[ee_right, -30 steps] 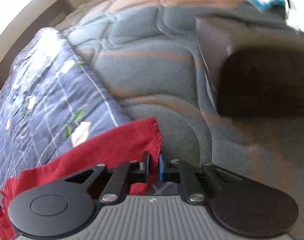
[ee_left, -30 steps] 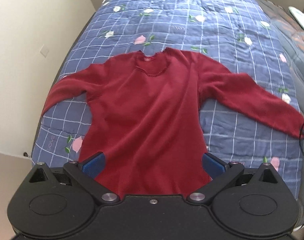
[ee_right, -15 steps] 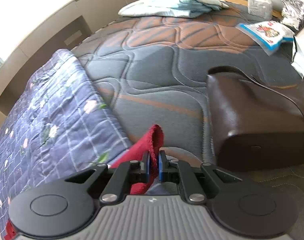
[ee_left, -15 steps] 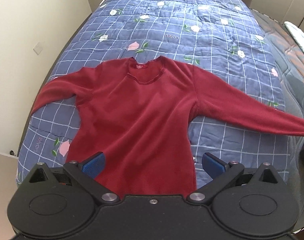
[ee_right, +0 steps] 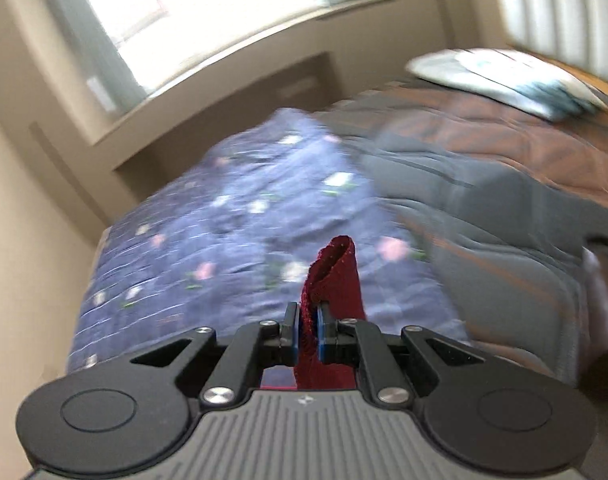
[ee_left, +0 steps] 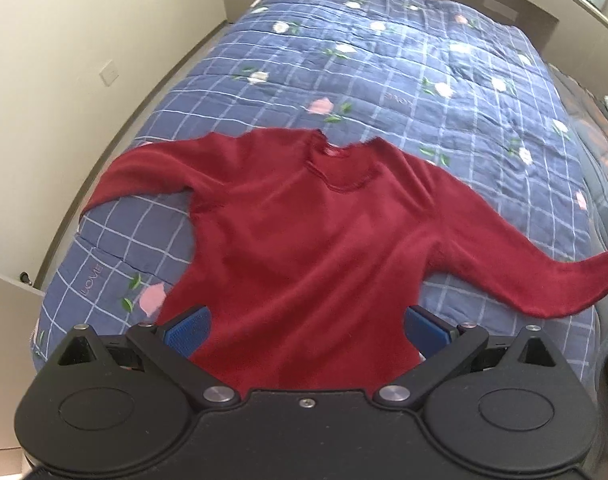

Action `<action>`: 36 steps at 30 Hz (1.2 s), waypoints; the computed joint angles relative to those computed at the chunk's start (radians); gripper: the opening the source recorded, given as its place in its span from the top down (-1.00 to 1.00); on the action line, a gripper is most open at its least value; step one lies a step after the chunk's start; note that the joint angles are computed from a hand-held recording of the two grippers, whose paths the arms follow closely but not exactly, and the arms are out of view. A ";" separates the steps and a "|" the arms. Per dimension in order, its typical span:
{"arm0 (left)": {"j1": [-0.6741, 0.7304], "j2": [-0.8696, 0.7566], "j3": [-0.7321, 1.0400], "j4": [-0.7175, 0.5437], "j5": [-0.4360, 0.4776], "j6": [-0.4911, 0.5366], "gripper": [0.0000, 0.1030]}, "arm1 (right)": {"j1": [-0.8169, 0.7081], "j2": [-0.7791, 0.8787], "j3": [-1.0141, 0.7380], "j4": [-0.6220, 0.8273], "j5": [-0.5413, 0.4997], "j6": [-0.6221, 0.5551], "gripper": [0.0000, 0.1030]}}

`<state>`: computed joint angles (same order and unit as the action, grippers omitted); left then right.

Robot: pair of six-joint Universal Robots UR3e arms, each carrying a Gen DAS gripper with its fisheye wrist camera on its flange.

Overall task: Fold small clothes
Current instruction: 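Lift the sleeve with the right gripper, lay it across the shirt body, release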

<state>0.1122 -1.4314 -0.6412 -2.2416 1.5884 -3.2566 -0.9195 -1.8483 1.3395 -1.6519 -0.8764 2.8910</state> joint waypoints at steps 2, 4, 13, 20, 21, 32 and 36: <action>0.092 0.038 -0.053 0.023 -0.047 0.068 -0.99 | 0.126 0.032 -0.044 -0.059 -0.035 0.068 0.81; 0.201 0.079 -0.103 0.033 -0.106 0.154 -0.99 | 0.270 0.078 -0.098 -0.119 -0.097 0.141 0.81; 0.808 0.178 -0.114 -0.213 -0.326 0.691 -0.99 | 0.917 0.394 -0.338 -0.327 -0.436 0.404 0.80; 1.126 0.137 -0.104 -0.288 -0.340 0.937 -0.99 | 1.263 0.663 -0.517 -0.359 -0.603 0.474 0.80; 1.144 0.129 -0.109 -0.276 -0.336 0.950 -0.99 | 1.302 0.698 -0.538 -0.356 -0.624 0.480 0.80; 1.158 0.032 -0.196 -0.082 -0.261 0.949 -0.99 | 1.480 0.919 -0.651 -0.297 -0.719 0.536 0.75; 1.114 0.005 -0.198 -0.044 -0.250 0.923 -0.99 | 1.454 0.913 -0.625 -0.307 -0.681 0.559 0.34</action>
